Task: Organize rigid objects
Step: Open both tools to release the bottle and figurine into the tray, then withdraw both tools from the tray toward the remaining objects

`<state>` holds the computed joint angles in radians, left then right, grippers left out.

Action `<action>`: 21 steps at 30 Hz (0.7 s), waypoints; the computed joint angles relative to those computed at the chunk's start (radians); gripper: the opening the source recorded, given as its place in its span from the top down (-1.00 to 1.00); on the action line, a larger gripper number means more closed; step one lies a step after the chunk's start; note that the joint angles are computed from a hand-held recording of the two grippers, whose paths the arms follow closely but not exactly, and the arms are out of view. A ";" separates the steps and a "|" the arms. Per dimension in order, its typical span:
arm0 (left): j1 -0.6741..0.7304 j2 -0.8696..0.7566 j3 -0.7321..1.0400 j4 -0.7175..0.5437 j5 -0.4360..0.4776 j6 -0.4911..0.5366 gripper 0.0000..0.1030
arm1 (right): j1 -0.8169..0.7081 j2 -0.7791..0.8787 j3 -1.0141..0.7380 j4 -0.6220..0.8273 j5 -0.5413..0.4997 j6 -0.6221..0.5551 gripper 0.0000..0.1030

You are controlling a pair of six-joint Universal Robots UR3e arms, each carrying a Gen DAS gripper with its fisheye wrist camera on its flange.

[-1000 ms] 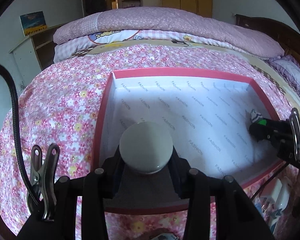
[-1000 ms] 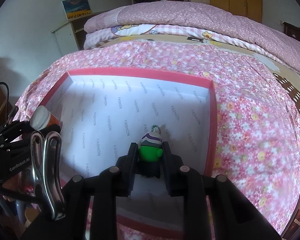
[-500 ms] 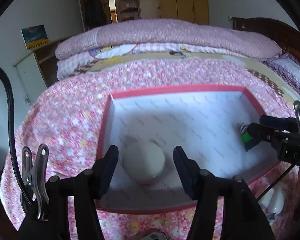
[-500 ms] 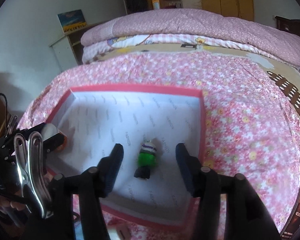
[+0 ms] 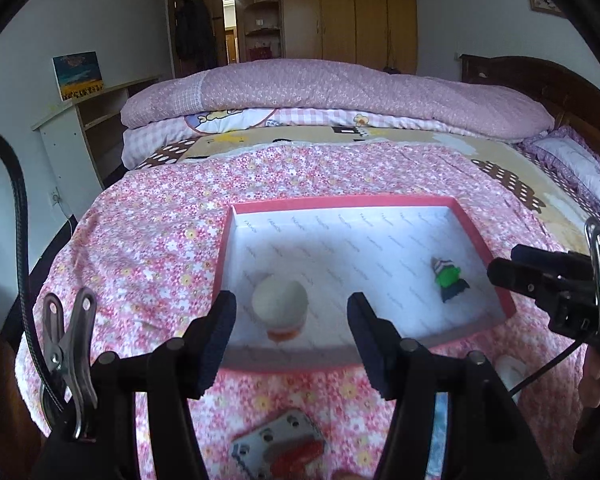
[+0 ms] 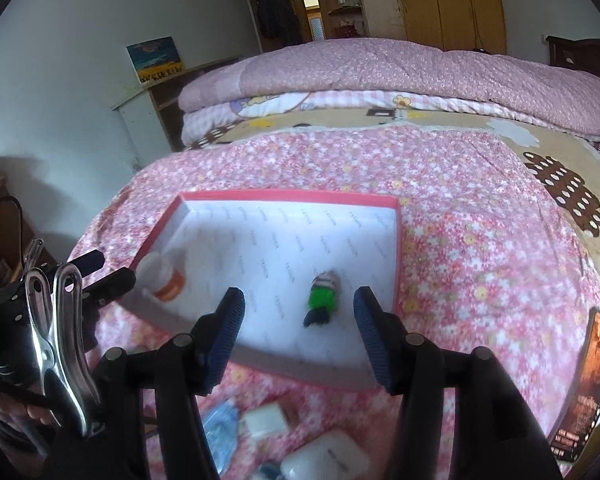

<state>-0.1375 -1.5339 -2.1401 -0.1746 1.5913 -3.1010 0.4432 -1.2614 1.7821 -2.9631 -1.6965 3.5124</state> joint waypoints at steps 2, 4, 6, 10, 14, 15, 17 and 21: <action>-0.001 0.038 -0.032 -0.004 -0.006 -0.004 -0.19 | 0.019 -0.023 0.021 0.006 -0.012 0.010 -0.13; 0.004 0.080 -0.067 -0.010 -0.013 -0.006 -0.19 | 0.038 -0.039 0.034 0.012 -0.023 0.016 -0.13; 0.010 0.123 -0.102 -0.018 -0.022 -0.009 -0.19 | 0.059 -0.052 0.047 0.017 -0.038 0.025 -0.13; 0.022 0.197 -0.150 -0.053 -0.037 -0.018 -0.19 | 0.087 -0.073 0.083 0.008 -0.048 0.050 -0.13; 0.042 0.275 -0.202 -0.085 -0.053 -0.023 -0.19 | 0.115 -0.089 0.126 -0.015 -0.055 0.084 -0.13; 0.046 0.290 -0.213 -0.092 -0.058 -0.025 -0.19 | 0.120 -0.093 0.138 -0.022 -0.054 0.091 -0.13; 0.059 0.334 -0.243 -0.111 -0.075 -0.026 -0.19 | 0.136 -0.101 0.160 -0.032 -0.059 0.108 -0.13; 0.066 0.394 -0.283 -0.139 -0.082 -0.022 -0.19 | 0.161 -0.120 0.206 -0.051 -0.071 0.140 -0.13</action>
